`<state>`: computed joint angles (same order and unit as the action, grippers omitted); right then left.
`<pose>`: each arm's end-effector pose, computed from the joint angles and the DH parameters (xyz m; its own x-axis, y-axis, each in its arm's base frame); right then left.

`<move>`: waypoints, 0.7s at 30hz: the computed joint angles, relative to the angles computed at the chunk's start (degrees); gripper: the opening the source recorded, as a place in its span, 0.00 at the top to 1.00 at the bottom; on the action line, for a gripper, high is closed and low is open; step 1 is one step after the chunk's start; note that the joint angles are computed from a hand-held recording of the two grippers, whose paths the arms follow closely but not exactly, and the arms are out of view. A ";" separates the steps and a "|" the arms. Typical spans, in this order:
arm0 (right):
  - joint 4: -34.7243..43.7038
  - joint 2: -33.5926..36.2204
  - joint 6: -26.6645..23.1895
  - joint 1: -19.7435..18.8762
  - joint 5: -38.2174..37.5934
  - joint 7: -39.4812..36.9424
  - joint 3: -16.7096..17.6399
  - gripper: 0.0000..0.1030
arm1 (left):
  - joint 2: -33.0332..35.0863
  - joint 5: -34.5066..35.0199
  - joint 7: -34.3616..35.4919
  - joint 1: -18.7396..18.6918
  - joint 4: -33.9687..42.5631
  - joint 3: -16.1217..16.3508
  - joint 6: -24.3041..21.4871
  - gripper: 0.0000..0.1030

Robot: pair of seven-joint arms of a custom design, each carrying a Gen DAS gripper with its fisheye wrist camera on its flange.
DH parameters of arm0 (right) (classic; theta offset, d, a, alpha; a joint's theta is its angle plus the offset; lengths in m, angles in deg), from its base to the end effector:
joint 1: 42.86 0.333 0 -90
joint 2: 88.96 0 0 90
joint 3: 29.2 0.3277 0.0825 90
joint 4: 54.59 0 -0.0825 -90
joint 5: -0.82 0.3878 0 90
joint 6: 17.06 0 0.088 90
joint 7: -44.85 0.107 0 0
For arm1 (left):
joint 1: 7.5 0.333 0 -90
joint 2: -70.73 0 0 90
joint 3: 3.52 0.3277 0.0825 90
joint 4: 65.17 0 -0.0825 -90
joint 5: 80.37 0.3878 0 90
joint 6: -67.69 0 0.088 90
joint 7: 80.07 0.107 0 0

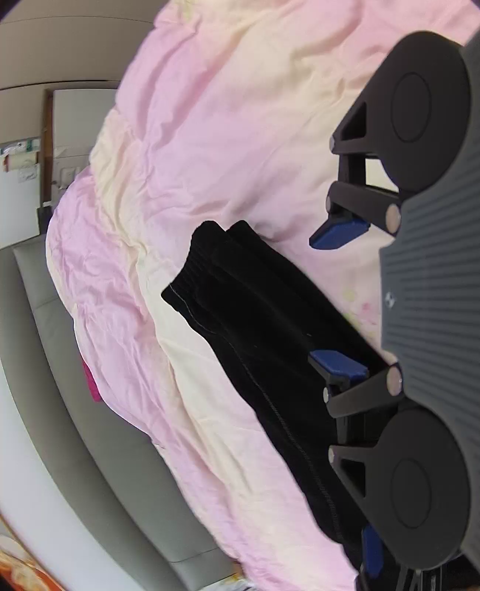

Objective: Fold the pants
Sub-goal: 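Grasp the pant leg ends with the right gripper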

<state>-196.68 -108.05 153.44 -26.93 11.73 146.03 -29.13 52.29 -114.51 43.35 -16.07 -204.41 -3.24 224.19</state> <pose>0.4637 0.1194 0.5192 0.0342 -0.9548 -0.2954 -0.7116 0.1843 -0.6780 0.4786 -0.0480 0.5011 -0.3018 -0.9403 0.1572 -0.7568 0.1360 -0.6393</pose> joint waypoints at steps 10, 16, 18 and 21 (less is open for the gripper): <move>13.56 14.63 -1.04 18.83 51.53 -30.92 -20.90 0.36 | 13.89 -4.19 0.04 0.81 11.12 -5.08 0.34 0.27; 19.96 21.80 -6.02 13.85 61.44 -33.52 -18.79 0.36 | 14.77 8.29 -6.13 2.73 10.11 -7.40 5.30 0.27; 21.32 23.25 -6.91 12.10 64.68 -35.13 -17.45 0.35 | 15.45 8.73 -8.45 3.12 10.82 -7.19 3.46 0.27; 22.76 24.40 -7.48 9.77 68.64 -39.62 -15.14 0.49 | 16.74 8.44 -10.31 3.72 12.22 -7.18 0.78 0.27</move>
<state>-173.92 -83.65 145.95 -17.16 80.37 106.41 -44.27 69.04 -106.07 33.04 -12.35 -192.19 -10.42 224.98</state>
